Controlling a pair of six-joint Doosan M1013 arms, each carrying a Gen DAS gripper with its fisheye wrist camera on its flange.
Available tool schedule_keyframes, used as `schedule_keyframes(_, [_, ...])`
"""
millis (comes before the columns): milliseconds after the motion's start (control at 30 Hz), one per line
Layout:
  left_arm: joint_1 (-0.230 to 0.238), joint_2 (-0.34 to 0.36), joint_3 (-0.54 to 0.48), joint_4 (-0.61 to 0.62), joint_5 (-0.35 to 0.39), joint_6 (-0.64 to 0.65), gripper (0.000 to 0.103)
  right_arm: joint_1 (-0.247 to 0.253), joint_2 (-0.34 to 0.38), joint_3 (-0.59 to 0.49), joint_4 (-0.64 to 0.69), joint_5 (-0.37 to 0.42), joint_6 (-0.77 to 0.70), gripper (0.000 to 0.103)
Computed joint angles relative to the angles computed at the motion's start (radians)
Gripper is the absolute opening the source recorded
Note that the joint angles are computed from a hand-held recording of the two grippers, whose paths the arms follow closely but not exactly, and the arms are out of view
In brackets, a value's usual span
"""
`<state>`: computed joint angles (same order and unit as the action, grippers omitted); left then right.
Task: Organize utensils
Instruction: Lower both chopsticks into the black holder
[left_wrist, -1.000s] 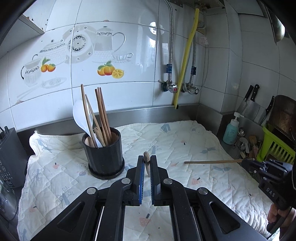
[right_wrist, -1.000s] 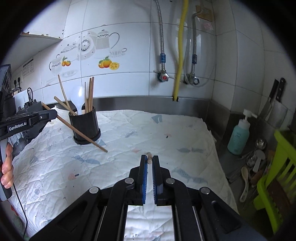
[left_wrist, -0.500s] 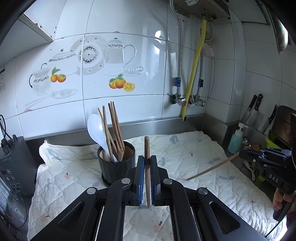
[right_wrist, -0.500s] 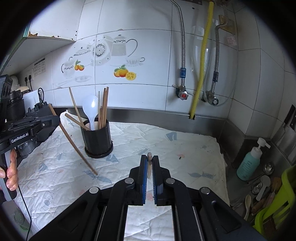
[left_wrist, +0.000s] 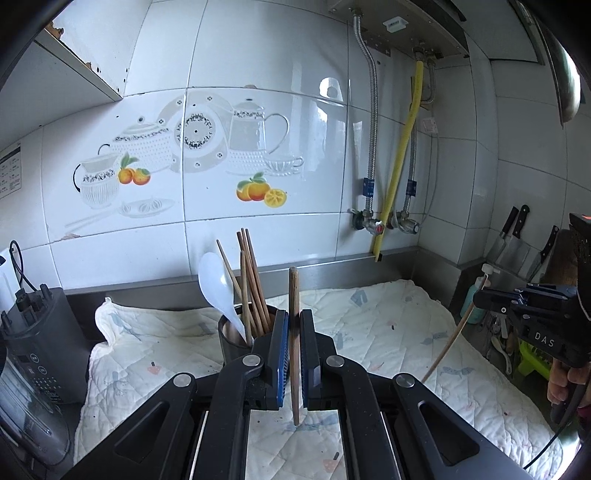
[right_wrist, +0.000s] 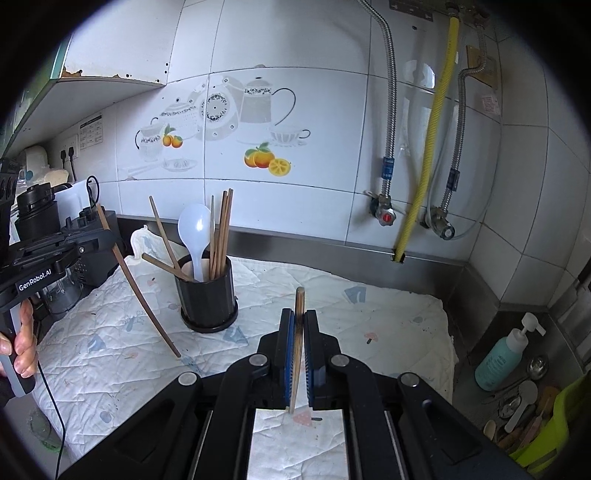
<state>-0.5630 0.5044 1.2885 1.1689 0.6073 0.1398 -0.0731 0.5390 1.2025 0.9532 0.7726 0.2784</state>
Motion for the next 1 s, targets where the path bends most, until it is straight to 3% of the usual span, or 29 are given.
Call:
schedule_keyframes(433, [0.032, -0.010, -0.057, 0.038, 0.022, 0.015, 0.005, 0.029, 0.033, -0.100, 0.027, 0.064, 0.018, 0.007])
schedule_keyframes(733, [0.055, -0.003, -0.112, 0.072, 0.078, 0.064, 0.005, 0.069, 0.070, -0.204, 0.069, 0.115, 0.015, 0.007])
schedule_keyframes(1000, [0.099, 0.021, -0.159, 0.034, 0.050, 0.079, 0.005, 0.105, 0.115, -0.289, 0.101, 0.127, 0.047, 0.007])
